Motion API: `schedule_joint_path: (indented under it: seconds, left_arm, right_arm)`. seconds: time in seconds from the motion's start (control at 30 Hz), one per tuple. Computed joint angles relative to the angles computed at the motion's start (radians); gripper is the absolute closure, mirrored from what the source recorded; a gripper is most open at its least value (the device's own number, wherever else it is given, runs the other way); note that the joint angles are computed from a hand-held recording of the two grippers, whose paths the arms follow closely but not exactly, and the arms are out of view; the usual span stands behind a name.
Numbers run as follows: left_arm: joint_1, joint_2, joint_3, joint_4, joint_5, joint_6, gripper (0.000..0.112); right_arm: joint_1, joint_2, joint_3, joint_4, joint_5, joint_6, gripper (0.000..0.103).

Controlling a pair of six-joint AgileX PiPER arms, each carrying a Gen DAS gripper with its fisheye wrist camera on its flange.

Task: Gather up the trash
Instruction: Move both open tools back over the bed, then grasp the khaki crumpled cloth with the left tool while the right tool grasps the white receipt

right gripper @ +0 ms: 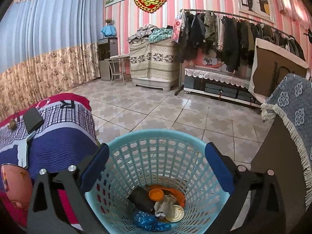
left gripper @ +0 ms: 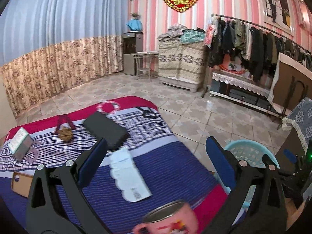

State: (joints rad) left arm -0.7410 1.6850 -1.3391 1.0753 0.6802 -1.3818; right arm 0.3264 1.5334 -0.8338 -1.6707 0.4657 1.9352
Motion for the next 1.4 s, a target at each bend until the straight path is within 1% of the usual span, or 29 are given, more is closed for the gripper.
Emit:
schedule_joint_path:
  seconds: [0.13,0.33,0.37,0.43,0.57,0.67,0.77,0.8,0.87,0.9,0.93,1.0,1.07,1.13,1.2,1.33,1.4]
  left_arm:
    - [0.043,-0.101,0.116,0.041,0.006,-0.035,0.015]
    - [0.177,-0.27,0.316,0.036,-0.021,-0.024,0.015]
    - [0.198,-0.29,0.342,0.033,-0.028,-0.021,0.015]
    - [0.252,-0.33,0.397,0.026,-0.045,-0.007,0.015]
    - [0.392,-0.392,0.493,0.005,-0.097,0.042,0.015]
    - [0.5,-0.415,0.548,-0.005,-0.15,0.085,0.015]
    - [0.603,-0.423,0.581,-0.04,-0.216,0.136,0.015]
    - [0.63,-0.425,0.589,-0.055,-0.236,0.155,0.015]
    - [0.673,-0.433,0.604,-0.075,-0.266,0.182,0.015]
    - [0.683,-0.437,0.61,-0.071,-0.275,0.18,0.015]
    - [0.71,-0.44,0.614,-0.082,-0.297,0.198,0.015]
    - [0.723,-0.442,0.624,-0.075,-0.312,0.189,0.015]
    - [0.758,-0.446,0.632,-0.11,-0.343,0.231,0.015]
    - [0.779,-0.431,0.631,-0.135,-0.367,0.258,0.015]
    - [0.792,-0.411,0.626,-0.14,-0.382,0.267,0.015]
    - [0.806,-0.344,0.596,-0.107,-0.406,0.247,0.015]
    - [0.816,-0.298,0.565,-0.117,-0.422,0.262,0.015]
  right_arm:
    - [0.05,-0.016,0.003,0.021,0.01,-0.002,0.007]
    - [0.161,-0.035,-0.033,0.095,0.022,-0.053,0.007]
    - [0.181,-0.033,-0.041,0.1,0.029,-0.056,0.007]
    - [0.242,-0.024,-0.073,0.118,0.07,-0.076,0.007]
    - [0.355,0.011,-0.145,0.142,0.128,-0.115,0.007]
    - [0.412,0.062,-0.233,0.232,0.121,-0.199,0.007]
    - [0.466,0.148,-0.348,0.334,0.103,-0.308,0.007]
    - [0.487,0.203,-0.422,0.411,0.108,-0.385,0.007]
    - [0.514,0.265,-0.508,0.502,0.125,-0.473,0.007]
    - [0.527,0.319,-0.589,0.586,0.143,-0.563,0.007]
    - [0.536,0.365,-0.655,0.645,0.172,-0.63,0.007]
    - [0.554,0.472,-0.808,0.748,0.258,-0.745,0.007]
    - [0.546,0.584,-0.97,0.865,0.324,-0.854,0.007]
    - [0.536,0.668,-1.092,0.945,0.391,-0.921,0.007]
    - [0.527,0.748,-1.202,0.984,0.459,-0.943,0.007]
    - [0.5,0.837,-1.327,1.058,0.51,-0.981,0.007]
    - [0.497,0.891,-1.409,1.071,0.553,-1.007,0.007]
